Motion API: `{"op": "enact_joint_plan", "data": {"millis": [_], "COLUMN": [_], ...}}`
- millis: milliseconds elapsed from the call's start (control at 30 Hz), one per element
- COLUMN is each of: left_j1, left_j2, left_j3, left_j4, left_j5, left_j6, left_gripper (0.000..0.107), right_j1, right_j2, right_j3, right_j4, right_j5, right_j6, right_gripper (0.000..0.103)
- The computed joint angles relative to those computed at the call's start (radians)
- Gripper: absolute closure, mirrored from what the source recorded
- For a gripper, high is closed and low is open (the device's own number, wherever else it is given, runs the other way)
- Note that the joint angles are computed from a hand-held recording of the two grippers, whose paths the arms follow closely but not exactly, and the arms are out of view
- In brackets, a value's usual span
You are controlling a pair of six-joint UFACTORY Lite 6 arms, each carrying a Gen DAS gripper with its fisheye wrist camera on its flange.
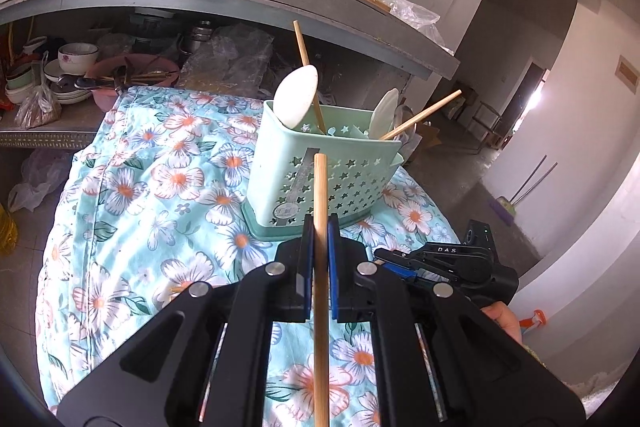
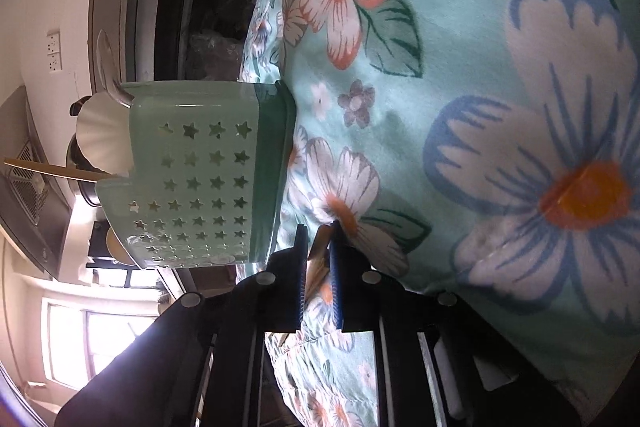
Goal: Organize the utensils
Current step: 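Lift the chopstick up above the green holder with the left gripper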
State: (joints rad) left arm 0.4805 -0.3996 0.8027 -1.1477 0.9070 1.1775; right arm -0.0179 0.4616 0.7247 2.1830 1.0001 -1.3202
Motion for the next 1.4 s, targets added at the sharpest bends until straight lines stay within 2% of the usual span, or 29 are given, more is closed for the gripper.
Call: {"op": "enact_joint_plan", "data": {"millis": [267, 600, 800, 1000, 1233, 1400], "left_j1": [0.065, 0.077, 0.084, 0.098, 0.033, -0.087], "left_j2": [0.005, -0.008, -0.02, -0.053, -0.05, -0.04], "left_j3": [-0.004, -0.001, 0.006, 0.01, -0.017, -0.118], "left_j4": [-0.025, -0.031, -0.063, -0.164, -0.346, -0.595], "left_j5": [0.033, 0.031, 0.041, 0.062, -0.004, -0.184], "left_j6": [0.034, 0.028, 0.035, 0.086, 0.172, 0.424], "left_gripper": [0.102, 0.102, 0.102, 0.102, 0.102, 0.102], "right_j1": [-0.038, -0.1, -0.123, -0.074, -0.059, -0.055], "right_j2": [-0.239, -0.786, -0.95, -1.081, -1.204, -1.201], "right_j3": [-0.144, -0.246, -0.236, -0.256, -0.261, -0.26], "right_j4": [0.011, -0.124, -0.227, -0.249, -0.34, -0.357], "right_j5": [-0.035, -0.242, -0.325, -0.435, -0.532, -0.538], "right_j6": [-0.075, -0.056, -0.009, -0.019, 0.037, 0.044], "right_gripper": [0.094, 0.096, 0.096, 0.096, 0.096, 0.096]}}
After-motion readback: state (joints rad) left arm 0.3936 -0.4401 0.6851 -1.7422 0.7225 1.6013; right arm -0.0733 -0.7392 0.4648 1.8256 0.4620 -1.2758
